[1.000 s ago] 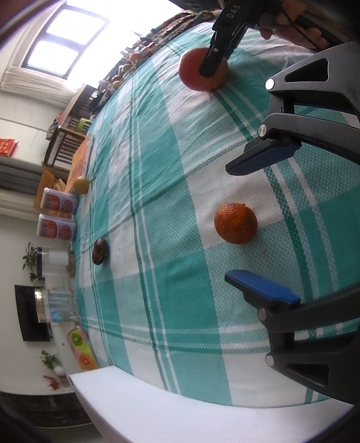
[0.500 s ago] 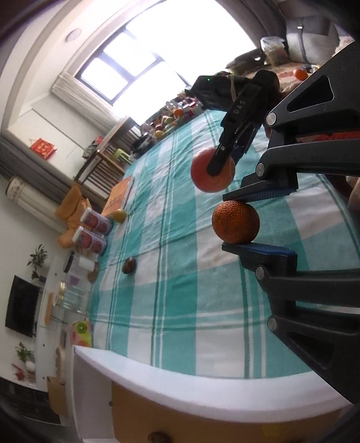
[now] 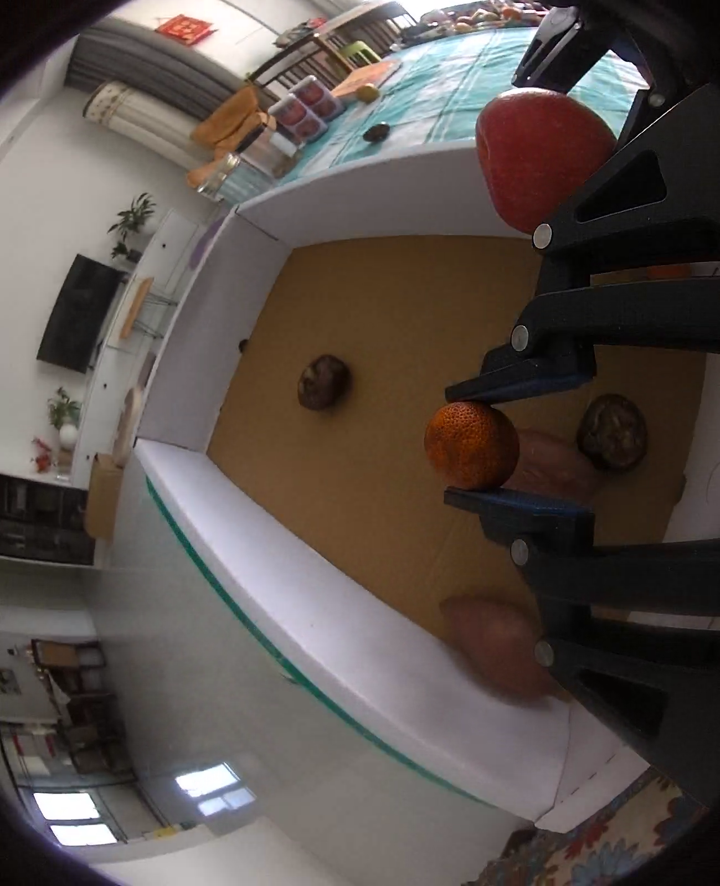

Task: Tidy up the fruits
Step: 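Carry the tangerine and red apple into the white box and release both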

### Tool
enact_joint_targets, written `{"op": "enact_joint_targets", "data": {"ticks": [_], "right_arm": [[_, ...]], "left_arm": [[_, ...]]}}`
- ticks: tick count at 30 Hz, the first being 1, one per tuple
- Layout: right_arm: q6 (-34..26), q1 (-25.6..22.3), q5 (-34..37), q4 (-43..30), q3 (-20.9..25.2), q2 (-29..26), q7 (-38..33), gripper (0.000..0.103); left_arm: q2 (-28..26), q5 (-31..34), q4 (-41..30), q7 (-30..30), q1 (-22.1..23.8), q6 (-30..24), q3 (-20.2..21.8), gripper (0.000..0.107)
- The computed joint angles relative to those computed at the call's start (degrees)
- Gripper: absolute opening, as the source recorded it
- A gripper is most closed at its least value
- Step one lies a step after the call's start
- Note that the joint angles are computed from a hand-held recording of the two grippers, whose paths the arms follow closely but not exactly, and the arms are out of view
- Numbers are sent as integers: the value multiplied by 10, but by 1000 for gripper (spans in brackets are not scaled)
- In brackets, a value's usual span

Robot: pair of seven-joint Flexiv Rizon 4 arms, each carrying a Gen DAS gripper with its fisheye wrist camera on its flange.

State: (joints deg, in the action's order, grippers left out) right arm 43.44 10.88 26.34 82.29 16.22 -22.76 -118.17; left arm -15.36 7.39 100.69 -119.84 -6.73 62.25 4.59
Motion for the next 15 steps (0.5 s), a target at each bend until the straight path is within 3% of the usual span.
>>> {"op": "enact_joint_targets", "data": {"ticks": [1, 2, 4, 6, 8, 10, 12, 15], "right_arm": [[6, 15, -23, 1, -7, -8, 11, 68], [9, 28, -46, 1, -14, -15, 26, 68], [65, 43, -73, 27, -20, -11, 40, 70], [128, 30, -58, 55, -10, 6, 38, 87], [177, 2, -23, 77, 1, 27, 25, 97], [226, -30, 16, 94, 7, 41, 8, 99], [268, -60, 52, 114, 6, 51, -2, 103], [313, -87, 54, 150, -24, 44, 31, 103]], "left_arm": [[2, 16, 0, -17, -6, -3, 9, 37], [5, 31, 1, -35, -11, -5, 16, 56], [9, 75, -3, -87, -24, -4, 32, 76], [13, 108, -6, -114, -30, 8, 33, 76], [13, 118, -11, -113, -29, 24, 24, 76], [6, 115, -24, -91, -27, 43, 10, 76], [2, 79, -24, -34, -19, 70, -17, 76], [-20, -12, -29, 100, -4, 100, -78, 78]]}}
